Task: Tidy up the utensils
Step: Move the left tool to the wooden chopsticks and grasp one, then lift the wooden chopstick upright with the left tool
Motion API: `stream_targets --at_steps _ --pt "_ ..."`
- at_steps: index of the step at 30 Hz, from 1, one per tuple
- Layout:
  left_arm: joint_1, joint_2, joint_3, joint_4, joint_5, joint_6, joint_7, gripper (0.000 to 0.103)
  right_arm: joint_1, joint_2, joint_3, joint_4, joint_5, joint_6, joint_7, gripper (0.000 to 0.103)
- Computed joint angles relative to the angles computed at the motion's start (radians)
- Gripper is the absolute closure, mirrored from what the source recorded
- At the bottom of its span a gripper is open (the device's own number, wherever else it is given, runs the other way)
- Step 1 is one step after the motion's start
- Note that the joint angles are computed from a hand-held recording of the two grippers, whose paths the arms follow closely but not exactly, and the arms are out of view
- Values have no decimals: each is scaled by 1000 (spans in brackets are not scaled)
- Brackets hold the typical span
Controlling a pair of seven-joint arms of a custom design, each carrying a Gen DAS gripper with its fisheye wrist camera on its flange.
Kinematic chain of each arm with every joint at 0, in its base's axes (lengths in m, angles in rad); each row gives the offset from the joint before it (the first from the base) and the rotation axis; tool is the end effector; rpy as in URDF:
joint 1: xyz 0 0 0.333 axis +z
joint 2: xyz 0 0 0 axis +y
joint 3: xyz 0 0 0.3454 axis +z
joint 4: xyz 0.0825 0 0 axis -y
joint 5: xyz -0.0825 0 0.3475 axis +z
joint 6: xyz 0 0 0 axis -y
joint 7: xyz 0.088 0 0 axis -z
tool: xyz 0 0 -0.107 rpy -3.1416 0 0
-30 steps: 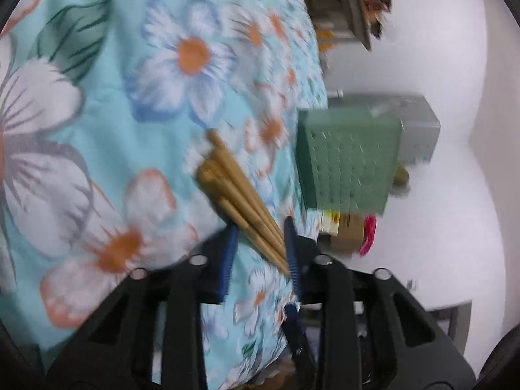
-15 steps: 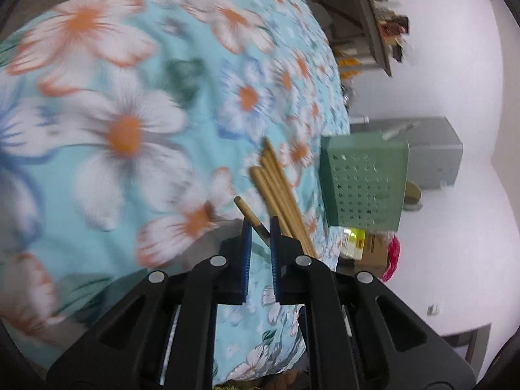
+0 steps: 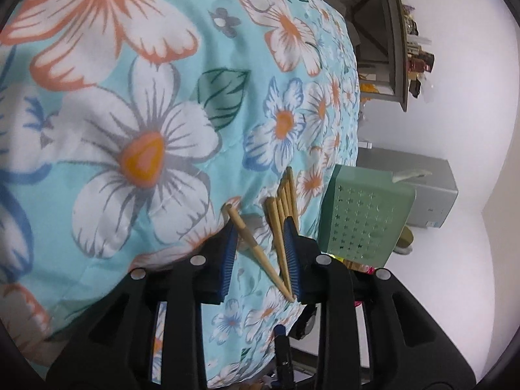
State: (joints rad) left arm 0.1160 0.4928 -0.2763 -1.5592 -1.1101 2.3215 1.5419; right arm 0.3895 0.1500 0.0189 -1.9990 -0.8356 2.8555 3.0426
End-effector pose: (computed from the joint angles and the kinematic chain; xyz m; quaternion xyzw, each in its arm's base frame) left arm 0.6926 -0.0907 0.4521 0.7730 -0.3950 0.3925 0.3040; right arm 0.5312 0.2730 0.5023 -0.5300 0.7489 -0.1893 0.3500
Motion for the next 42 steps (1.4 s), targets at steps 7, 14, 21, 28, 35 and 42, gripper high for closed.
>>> stream_targets --at_steps 7,14,21,28,35,42 --pt "9 -13 -4 -35 -20 12 39 94 10 12 12 30 33 -57 -40 33" --pt "33 -33 -3 -57 -73 -35 135 95 37 22 19 70 25 -143 -57 33" --pt "55 -68 -8 -46 -193 -77 321 99 82 25 31 119 -72 -251 -52 33" --pt "64 -97 3 6 -312 -68 540 99 133 64 49 212 -176 -373 -102 38" --pt "62 -102 24 66 -343 13 669 99 191 180 33 402 -209 -487 -296 55" --pt "89 -75 21 89 -339 37 675 99 256 379 -6 688 -121 -606 -635 75"
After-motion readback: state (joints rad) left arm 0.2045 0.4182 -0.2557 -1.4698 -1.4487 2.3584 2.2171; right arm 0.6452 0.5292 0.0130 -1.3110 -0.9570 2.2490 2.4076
